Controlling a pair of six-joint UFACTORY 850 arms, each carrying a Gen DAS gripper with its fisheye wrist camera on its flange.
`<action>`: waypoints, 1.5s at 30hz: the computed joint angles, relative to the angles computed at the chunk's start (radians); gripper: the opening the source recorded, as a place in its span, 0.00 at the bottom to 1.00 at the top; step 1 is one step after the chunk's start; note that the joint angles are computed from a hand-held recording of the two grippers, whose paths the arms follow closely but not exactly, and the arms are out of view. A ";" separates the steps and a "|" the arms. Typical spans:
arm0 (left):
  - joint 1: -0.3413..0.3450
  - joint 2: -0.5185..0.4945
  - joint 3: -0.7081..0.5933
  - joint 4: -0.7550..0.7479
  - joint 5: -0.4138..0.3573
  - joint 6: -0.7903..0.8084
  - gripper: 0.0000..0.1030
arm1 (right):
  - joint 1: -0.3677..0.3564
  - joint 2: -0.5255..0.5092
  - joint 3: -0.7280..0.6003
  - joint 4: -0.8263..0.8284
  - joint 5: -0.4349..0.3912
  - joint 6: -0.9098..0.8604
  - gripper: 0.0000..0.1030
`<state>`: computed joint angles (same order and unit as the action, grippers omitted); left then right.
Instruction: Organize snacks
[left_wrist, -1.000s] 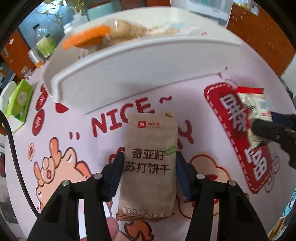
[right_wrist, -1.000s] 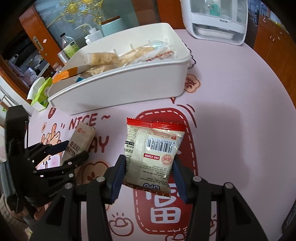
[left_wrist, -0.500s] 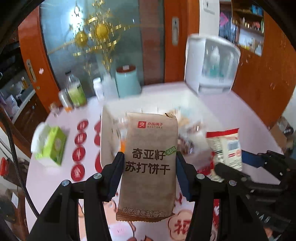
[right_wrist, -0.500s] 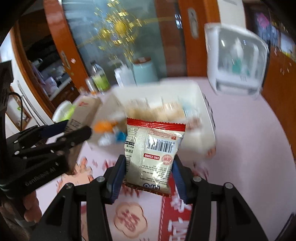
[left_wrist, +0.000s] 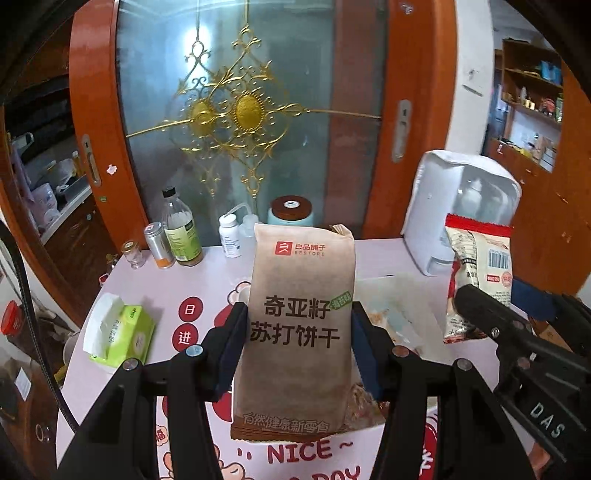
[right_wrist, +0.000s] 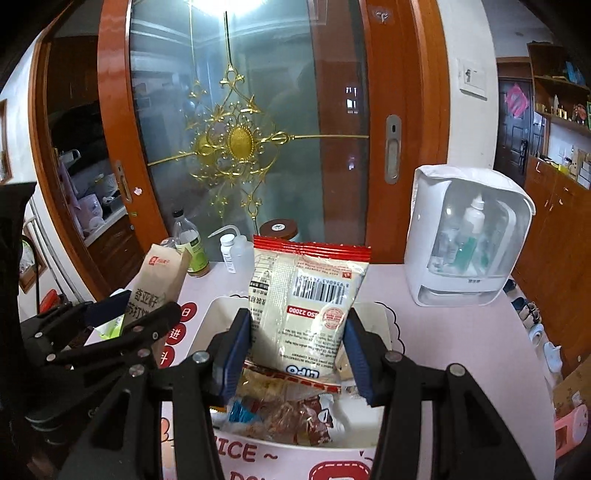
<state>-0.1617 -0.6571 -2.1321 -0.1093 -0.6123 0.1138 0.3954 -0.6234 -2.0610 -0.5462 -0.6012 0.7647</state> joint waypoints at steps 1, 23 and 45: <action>-0.001 -0.020 -0.027 0.007 -0.013 -0.005 0.51 | -0.001 -0.017 -0.019 0.012 -0.012 -0.015 0.49; 0.042 -0.260 -0.278 -0.073 -0.231 0.008 0.90 | -0.046 -0.177 -0.136 0.289 -0.157 -0.198 0.65; 0.021 0.170 0.282 -0.105 0.027 0.062 0.90 | 0.012 0.087 0.193 0.163 -0.024 -0.035 0.65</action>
<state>-0.1409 -0.4870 -1.8499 -0.2141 -0.5854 0.1761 0.4077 -0.5368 -1.8682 -0.3833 -0.6256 0.7294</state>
